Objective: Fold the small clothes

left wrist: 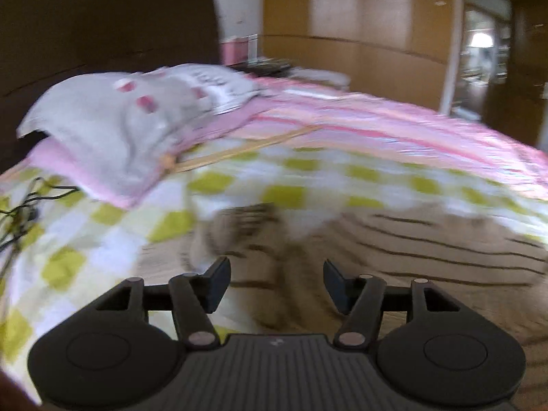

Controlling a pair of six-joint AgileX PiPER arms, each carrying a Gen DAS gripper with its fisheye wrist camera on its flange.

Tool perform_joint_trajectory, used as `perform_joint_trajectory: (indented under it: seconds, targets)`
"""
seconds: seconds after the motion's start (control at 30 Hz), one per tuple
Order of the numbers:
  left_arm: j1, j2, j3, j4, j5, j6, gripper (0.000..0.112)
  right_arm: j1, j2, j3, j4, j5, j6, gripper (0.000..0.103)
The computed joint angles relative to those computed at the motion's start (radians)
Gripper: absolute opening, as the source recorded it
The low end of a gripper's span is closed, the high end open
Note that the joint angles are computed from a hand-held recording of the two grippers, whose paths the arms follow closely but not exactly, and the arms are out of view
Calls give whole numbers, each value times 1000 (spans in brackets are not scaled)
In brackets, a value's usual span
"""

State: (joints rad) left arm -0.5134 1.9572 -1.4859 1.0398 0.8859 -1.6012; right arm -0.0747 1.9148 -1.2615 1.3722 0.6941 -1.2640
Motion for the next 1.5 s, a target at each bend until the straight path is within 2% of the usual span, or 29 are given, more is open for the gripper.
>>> perform_joint_trajectory:
  seconds: [0.07,0.23,0.27,0.3,0.4,0.5,0.6,0.63,0.7,0.77,0.83,0.93,1.0,1.1,1.2,1.27,1.33,1.43,1.5]
  targets:
    - [37,44,-50,-47,16,66,68,8,-4,0,-5,3,6,13]
    - [81,133,-178,-147,-2,220,68,24,-6,-4,-15,3,18,13]
    - [90,159,-220,-175,15,254,60,24,-4,-6,-16,5,20,13]
    - [97,169,-241,-196,26,274,46,25,-3,-9,-18,7,25,13]
    - [132,160,-254,-268,-15,273,25,23,-2,-10,-17,19,32,13]
    - [149,96,-191,-275,-111,191,18,18,-3,-4,-1,35,22,13]
    - [137,38,-147,-261,-204,177,17,13,-7,5,15,46,12,13]
    - [131,15,-126,-256,-250,171,17,12,-7,5,17,48,11,13]
    - [121,-39,-66,-249,-393,161,17,8,-8,8,23,52,11,13]
    - [116,-76,-26,-354,-562,281,17,5,-8,10,26,56,16,13]
    - [76,-86,-21,-461,-637,457,17,1,-7,9,25,58,24,13]
    - [10,-76,-31,-575,-633,665,17,-5,-13,17,30,45,22,13]
    - [-15,-70,-21,-565,-611,673,18,-15,-14,16,24,42,30,13]
    - [-49,-62,-2,-404,-522,528,24,-32,-8,-1,3,47,58,13]
    - [-44,-73,55,-338,-494,415,26,-31,4,-35,-22,43,92,14]
    - [-60,-78,93,-193,-437,270,27,-20,14,-62,-30,29,107,14]
    - [-62,-78,116,-109,-423,189,29,-6,32,-102,-52,20,142,14]
    - [-50,-74,141,-12,-420,85,33,27,89,-209,-116,14,235,23]
    - [-62,-54,129,25,-342,41,34,49,132,-292,-167,4,315,24]
